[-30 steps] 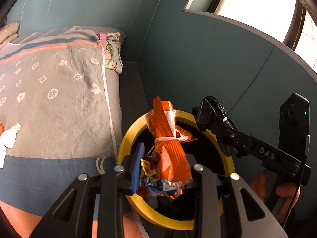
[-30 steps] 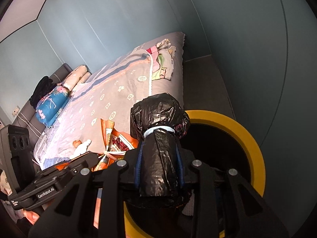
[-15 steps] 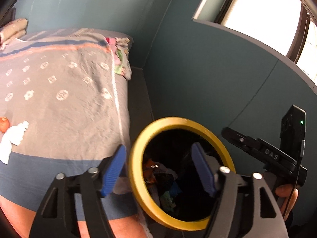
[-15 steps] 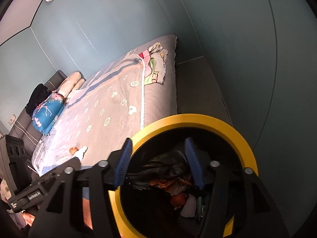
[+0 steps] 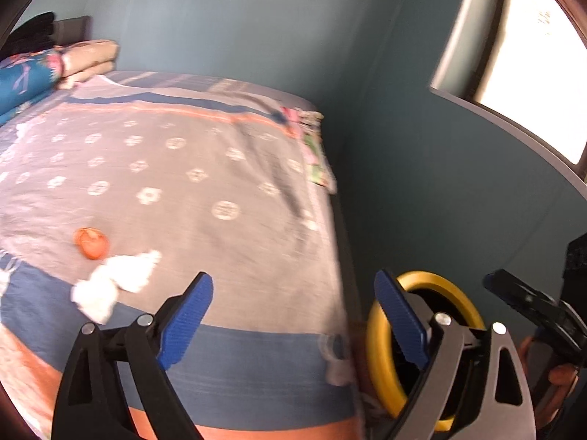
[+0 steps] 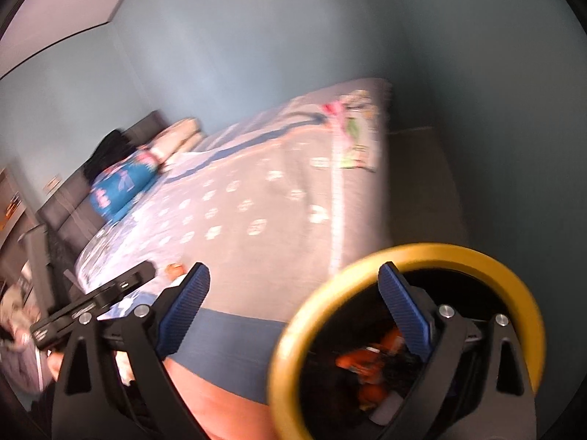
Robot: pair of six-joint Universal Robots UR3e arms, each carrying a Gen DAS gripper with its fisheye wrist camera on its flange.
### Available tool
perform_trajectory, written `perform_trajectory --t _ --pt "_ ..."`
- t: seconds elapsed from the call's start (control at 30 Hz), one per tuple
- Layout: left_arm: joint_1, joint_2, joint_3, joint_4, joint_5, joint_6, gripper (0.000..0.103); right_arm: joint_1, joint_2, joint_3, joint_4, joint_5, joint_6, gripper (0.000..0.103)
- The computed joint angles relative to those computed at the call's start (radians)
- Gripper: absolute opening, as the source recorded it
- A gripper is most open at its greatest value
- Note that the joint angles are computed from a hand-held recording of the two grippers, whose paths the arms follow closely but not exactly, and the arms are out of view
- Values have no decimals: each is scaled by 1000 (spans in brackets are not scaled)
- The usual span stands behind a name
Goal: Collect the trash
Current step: 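Move both tools back over the bed toward the orange peel and tissue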
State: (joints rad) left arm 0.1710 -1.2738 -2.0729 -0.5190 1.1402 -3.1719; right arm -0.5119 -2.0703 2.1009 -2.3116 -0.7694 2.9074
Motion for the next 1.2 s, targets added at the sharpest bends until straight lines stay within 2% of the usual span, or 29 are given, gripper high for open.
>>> perform_trajectory --t 0.2,0.37,0.53,0.7,1.1,1.2 --pt "265 70 -51 -68 -60 125 87 328 273 -123 -296 -139 159 91" --pt "469 29 -44 -107 -106 202 87 565 546 -335 -380 -247 225 91" --pt "563 -93 -5 -89 -105 227 87 725 755 -558 -324 -327 263 91" --pt "564 -267 61 -38 -63 214 87 846 971 -793 -244 -394 284 91" --pt "506 -601 258 3 -19 162 87 958 1380 -1274 -73 -430 300 91" --pt "509 -661 313 -31 -50 157 87 976 1513 -1498 34 -446 311 91"
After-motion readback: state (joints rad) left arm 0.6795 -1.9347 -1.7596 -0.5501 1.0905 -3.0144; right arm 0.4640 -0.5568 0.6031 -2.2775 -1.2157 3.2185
